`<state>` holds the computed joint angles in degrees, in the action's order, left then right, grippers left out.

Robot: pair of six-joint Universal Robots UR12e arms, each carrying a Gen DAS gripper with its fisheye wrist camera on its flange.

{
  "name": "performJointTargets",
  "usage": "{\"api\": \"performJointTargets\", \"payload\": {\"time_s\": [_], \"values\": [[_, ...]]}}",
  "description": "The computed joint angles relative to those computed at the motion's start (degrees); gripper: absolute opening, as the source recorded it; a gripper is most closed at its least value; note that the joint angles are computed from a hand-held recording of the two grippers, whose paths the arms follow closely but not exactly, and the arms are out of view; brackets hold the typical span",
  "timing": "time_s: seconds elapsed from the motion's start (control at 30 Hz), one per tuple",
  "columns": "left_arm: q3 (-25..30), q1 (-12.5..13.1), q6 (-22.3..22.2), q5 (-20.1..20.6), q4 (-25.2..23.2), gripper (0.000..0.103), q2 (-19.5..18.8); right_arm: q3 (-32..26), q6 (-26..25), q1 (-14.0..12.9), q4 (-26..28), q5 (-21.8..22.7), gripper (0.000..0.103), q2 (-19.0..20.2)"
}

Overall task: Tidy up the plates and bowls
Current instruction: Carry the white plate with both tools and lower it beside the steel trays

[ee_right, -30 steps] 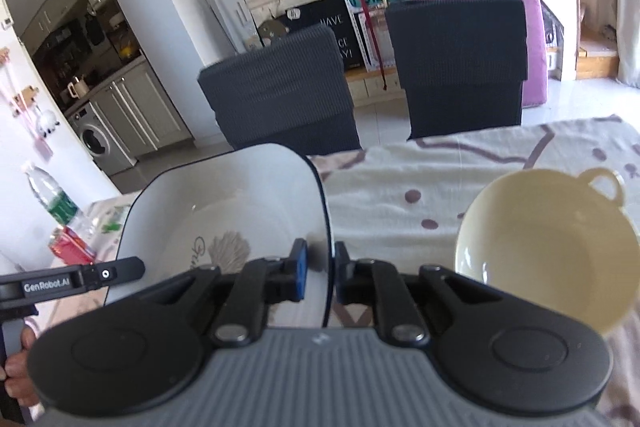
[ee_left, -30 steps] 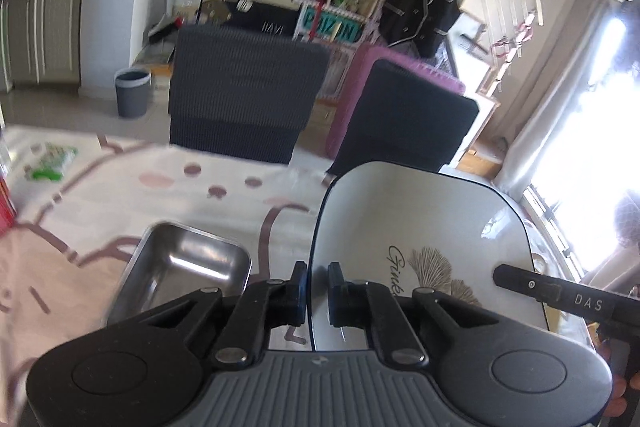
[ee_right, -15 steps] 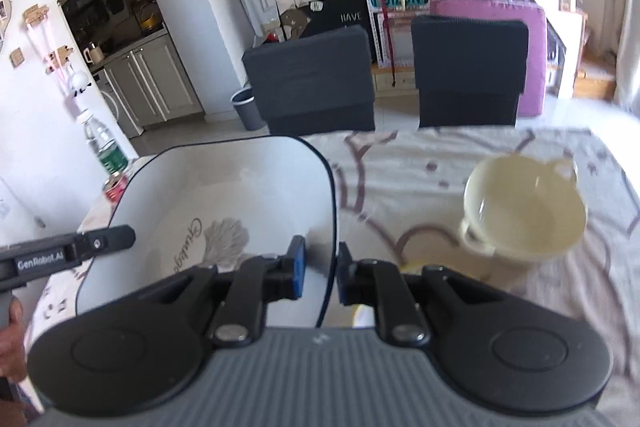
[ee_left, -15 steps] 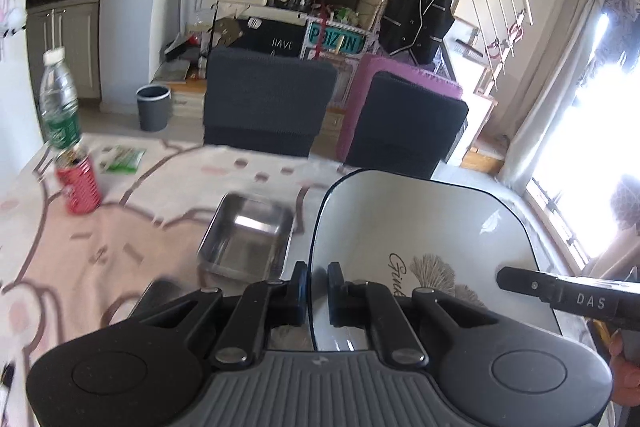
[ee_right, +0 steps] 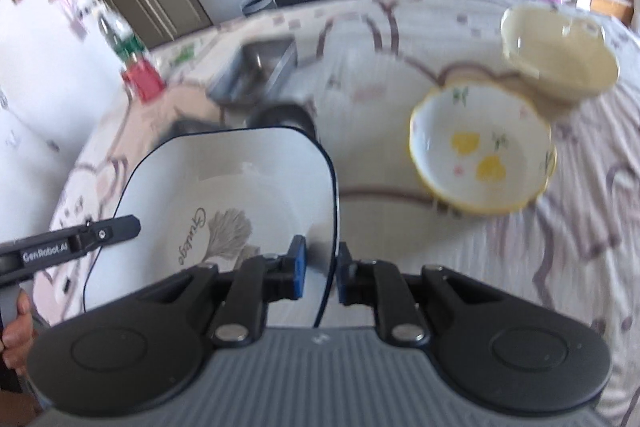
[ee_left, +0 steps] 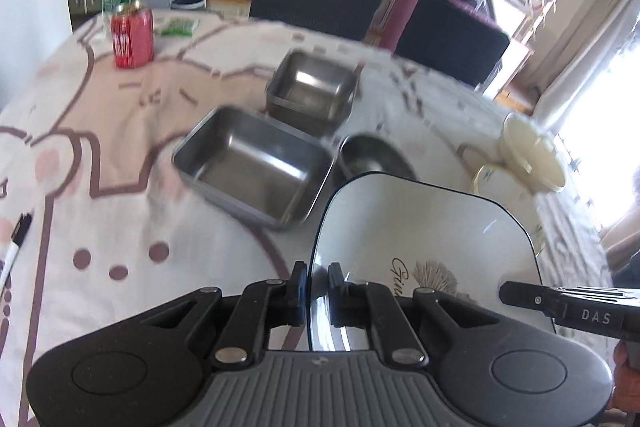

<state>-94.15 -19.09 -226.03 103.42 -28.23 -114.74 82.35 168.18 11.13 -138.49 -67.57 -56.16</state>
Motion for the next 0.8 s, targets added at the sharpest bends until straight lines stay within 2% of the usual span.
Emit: {"api": "performJointTargets", "payload": {"time_s": [0.37, 0.53, 0.63, 0.8], "values": [[1.71, 1.30, 0.88, -5.67, -8.32, 0.013, -2.02, -3.30, -1.14, 1.81, 8.15, -5.72, 0.019, 2.91], [2.84, 1.41, 2.48, -6.06, -11.13, 0.016, -2.97, -4.37, -2.10, 2.59, 9.71, -7.66, 0.020, 3.86], [3.84, 1.15, 4.62, -4.58, -13.33, 0.012, -3.48, -4.50, -3.10, 2.92, 9.72, -8.52, 0.019, 3.85], [3.70, 1.36, 4.99, -4.50, -12.51, 0.012, -3.47, -4.67, -3.58, 2.94, 9.10, -8.49, 0.017, 4.02]]}}
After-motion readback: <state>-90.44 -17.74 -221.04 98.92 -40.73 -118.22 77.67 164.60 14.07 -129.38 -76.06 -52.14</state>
